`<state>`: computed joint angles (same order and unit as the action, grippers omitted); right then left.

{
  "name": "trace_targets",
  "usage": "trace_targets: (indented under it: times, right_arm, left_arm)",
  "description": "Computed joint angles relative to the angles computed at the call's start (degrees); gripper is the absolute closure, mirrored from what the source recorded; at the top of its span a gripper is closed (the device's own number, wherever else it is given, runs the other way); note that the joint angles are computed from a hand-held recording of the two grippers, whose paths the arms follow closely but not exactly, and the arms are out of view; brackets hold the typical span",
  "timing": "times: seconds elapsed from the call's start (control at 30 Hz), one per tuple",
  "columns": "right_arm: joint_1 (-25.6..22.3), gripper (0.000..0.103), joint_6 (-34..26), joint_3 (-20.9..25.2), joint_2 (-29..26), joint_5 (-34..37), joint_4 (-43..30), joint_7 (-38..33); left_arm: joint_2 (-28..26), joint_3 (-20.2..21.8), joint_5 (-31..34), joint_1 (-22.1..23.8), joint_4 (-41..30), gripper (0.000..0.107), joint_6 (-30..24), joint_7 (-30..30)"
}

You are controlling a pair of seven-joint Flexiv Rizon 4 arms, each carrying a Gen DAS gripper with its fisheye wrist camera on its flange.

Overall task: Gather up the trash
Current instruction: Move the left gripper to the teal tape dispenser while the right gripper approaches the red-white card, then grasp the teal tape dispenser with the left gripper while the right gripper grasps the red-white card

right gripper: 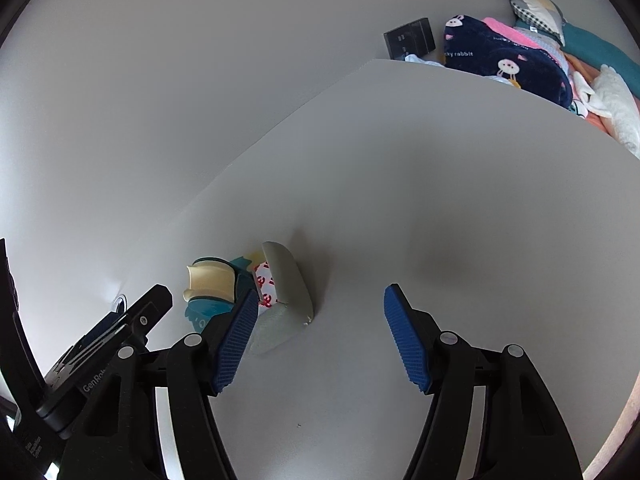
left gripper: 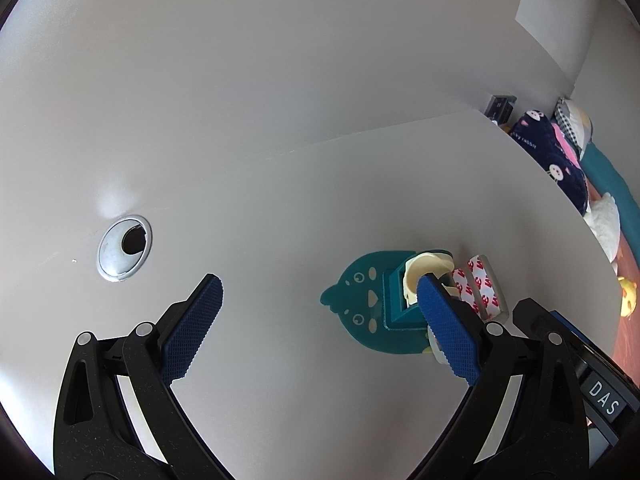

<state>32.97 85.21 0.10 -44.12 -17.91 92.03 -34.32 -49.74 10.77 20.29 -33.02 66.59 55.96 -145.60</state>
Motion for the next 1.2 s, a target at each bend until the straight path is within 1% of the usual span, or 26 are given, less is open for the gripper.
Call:
trace_targets:
  times: [0.1,0.17,0.2,0.3,0.4,0.43,0.47,0.5,0.53,0.6,0.73,0.77,0.87,0.93,0.97,1.03,1.2]
  right_arm:
    - [-2.88,0.042,-1.18,4.62,-1.68,1.27,-2.81,-1.91]
    - [-4.70,0.050,-2.48,7.68,-2.89,2.52,-4.81,-3.44]
    - [-5.20,0.051,-3.47,8.61,-3.39,3.05,-5.76,-4.05]
    - [-5.57,0.058,-5.85,9.54,-4.59,4.37,-7.82,-5.24]
    - [-6.03,0.062,-5.24,10.37,-5.27,5.12,-8.33,-6.20]
    - [-6.41,0.071,-4.29,11.14,-5.38,6.15,-8.29,-7.80]
    - [-5.59,0.074,-4.19,10.05,-4.98,7.14,-8.00,-8.49]
    - [-3.89,0.075,-3.66,7.10,-4.16,5.55,-6.67,-6.27]
    - [-1.66,0.080,-2.95,3.58,-3.24,4.77,-5.23,-4.97]
    - [1.43,0.081,-1.54,-1.72,-1.66,3.14,-2.42,-2.16]
    - [4.56,0.081,1.19,-8.08,0.95,0.97,2.23,2.42]
    - [4.79,0.081,1.21,-8.76,1.47,0.41,2.97,3.03]
    - [4.51,0.081,0.95,-8.92,2.98,-0.88,4.71,4.32]
    - [3.93,0.081,1.52,-8.54,3.31,-1.46,5.62,4.65]
    - [2.26,0.081,1.73,-7.47,2.66,-1.66,5.07,3.87]
    - [2.24,0.081,2.27,-7.61,2.84,-1.83,5.65,4.14]
    - [2.27,0.081,3.19,-8.38,3.60,-1.83,7.22,4.75]
  left_arm:
    - [-0.02,-0.15,-0.34,0.25,0.18,0.013,0.06,-0.33]
    - [0.24,0.13,-0.26,0.24,0.64,0.013,-0.13,-0.84]
    - [0.33,-0.25,-0.51,0.61,0.97,0.013,0.22,-0.68]
    - [0.56,-0.40,-1.02,0.93,1.71,0.013,0.75,-1.03]
    - [0.56,-0.40,-1.02,0.89,1.78,0.013,0.89,-0.75]
    - [0.54,-0.46,-1.00,0.86,1.75,0.013,0.90,-0.47]
    - [0.47,-0.57,-0.98,0.85,1.66,0.013,0.95,-0.10]
    - [0.63,-0.60,-0.88,0.82,1.99,0.013,1.22,0.17]
    - [0.52,-0.59,-0.87,0.74,1.87,0.013,1.18,0.38]
    - [0.09,-0.83,-1.19,0.78,1.38,0.013,1.05,0.81]
    - [-0.98,-0.95,-1.57,0.43,0.00,0.013,1.29,1.74]
    - [-1.32,-0.83,-1.45,0.19,-0.58,0.013,1.19,2.03]
    - [-2.49,-0.48,-1.16,-0.49,-2.60,0.013,0.77,2.66]
    - [-3.42,-0.21,-0.76,-1.00,-4.20,0.013,0.53,3.11]
    - [-3.91,0.01,-0.41,-1.33,-5.09,0.013,0.34,3.45]
    - [-4.65,0.36,0.60,-1.91,-6.30,0.013,1.20,4.14]
    - [-6.56,-0.12,1.24,-2.14,-9.19,0.013,1.79,8.27]
